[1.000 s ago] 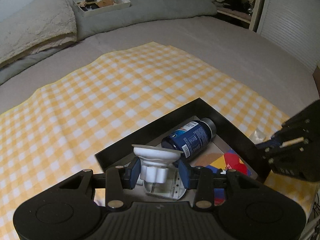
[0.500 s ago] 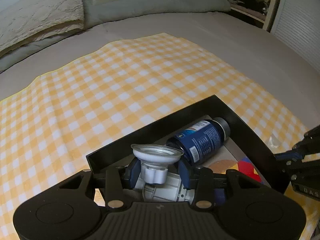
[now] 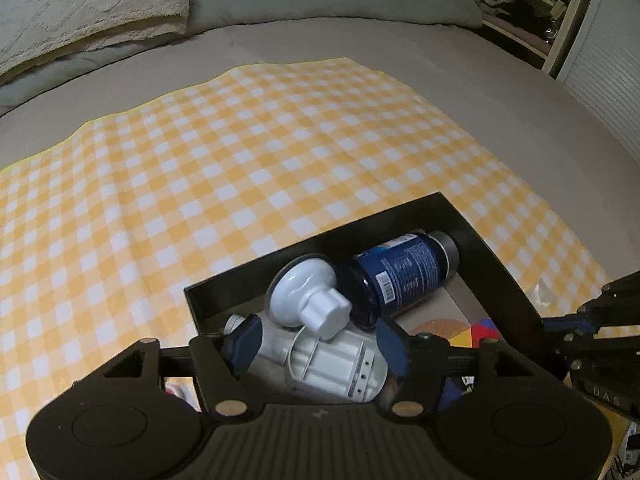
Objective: Organize rigid objects
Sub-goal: 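Carry the white suction cup with the left tool into the black box, then open the left tool and move it over the black smartwatch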
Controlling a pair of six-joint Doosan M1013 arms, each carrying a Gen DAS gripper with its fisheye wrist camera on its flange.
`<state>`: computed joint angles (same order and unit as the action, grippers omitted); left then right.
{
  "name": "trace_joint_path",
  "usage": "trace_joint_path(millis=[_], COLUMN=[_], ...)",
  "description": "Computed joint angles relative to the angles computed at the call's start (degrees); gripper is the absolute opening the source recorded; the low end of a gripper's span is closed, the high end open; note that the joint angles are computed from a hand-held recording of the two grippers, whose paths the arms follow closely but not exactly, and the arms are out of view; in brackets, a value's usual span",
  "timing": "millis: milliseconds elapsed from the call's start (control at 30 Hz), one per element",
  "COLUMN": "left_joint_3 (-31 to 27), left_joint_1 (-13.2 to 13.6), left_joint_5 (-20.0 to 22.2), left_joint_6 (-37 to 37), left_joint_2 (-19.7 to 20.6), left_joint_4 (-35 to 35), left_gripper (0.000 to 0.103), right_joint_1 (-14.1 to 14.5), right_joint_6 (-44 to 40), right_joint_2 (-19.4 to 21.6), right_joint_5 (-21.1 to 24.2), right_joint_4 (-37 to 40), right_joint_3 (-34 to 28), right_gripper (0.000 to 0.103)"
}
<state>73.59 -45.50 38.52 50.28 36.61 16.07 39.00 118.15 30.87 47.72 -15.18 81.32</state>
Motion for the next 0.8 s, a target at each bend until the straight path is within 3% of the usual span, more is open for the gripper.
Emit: trace_joint_path(millis=[67, 400, 800], left_joint_3=[0.3, 1.9, 3.9], left_joint_1=[-0.1, -0.9, -2.4], left_joint_5=[0.2, -1.0, -1.9], left_joint_6=[-0.8, -0.7, -2.3], left_joint_2=[-0.3, -2.1, -4.3], left_joint_4=[0.3, -0.1, 1.5], left_gripper=[0.082, 0.102, 0.103], right_joint_1=[0.0, 0.0, 0.0], right_joint_6=[0.0, 0.2, 0.3], right_joint_2=[0.0, 0.0, 0.0], right_joint_5=[0.0, 0.1, -0.1], right_joint_4=[0.0, 0.0, 0.1], right_joint_3=[0.0, 0.0, 0.0], right_gripper=[0.005, 0.005, 0.005])
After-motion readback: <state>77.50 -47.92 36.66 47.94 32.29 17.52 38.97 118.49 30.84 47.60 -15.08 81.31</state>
